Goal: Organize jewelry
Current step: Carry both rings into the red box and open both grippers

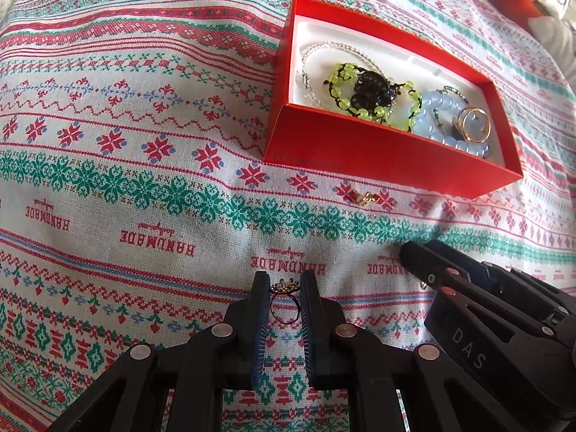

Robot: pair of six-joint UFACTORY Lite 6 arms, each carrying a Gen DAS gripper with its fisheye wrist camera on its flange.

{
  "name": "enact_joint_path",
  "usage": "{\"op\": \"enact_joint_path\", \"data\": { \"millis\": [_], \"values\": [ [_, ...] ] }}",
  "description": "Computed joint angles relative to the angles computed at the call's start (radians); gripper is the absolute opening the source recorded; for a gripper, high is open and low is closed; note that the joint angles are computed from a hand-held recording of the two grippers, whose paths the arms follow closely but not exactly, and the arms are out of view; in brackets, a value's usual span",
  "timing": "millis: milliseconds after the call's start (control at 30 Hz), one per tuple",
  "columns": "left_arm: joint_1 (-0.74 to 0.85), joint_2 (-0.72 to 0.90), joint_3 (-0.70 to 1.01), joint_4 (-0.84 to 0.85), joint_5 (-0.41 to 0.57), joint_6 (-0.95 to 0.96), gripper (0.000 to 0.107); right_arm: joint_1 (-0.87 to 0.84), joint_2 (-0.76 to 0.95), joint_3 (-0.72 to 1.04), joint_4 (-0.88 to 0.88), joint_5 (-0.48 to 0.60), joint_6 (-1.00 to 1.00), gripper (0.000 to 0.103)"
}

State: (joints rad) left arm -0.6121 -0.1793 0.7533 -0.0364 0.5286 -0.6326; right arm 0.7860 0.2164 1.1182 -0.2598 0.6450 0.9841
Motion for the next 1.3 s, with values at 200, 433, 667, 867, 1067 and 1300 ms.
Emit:
{"op": "enact_joint_path", "data": {
  "millis": [200, 433, 667, 867, 1067, 1300],
  "values": [
    [0.012, -0.024, -0.004, -0.007, 0.01, 0.01, 0.011, -0.017, -0.079, -0.055, 0.057, -0.004, -0.045, 0.018],
    [0.006, -0.032, 0.007, 0.007, 0.01, -0.003, 0.011, -0.027, -0.158, -0.085, 0.088, 0.005, -0.074, 0.018],
    [0.001, -0.054, 0.03, 0.054, 0.002, -0.041, 0.011, -0.047, -0.277, -0.13, 0.111, 0.007, -0.087, 0.018],
    [0.037, -0.112, 0.018, 0.071, -0.049, -0.032, 0.011, -0.081, -0.357, -0.139, 0.133, -0.002, -0.097, 0.018],
    [0.064, -0.092, 0.04, 0.075, -0.142, -0.02, 0.011, -0.115, -0.394, -0.133, 0.135, -0.022, -0.102, 0.018],
    [0.04, -0.008, 0.107, 0.227, -0.215, -0.127, 0.011, -0.166, -0.379, -0.12, 0.131, -0.058, -0.133, 0.018]
  ]
}}
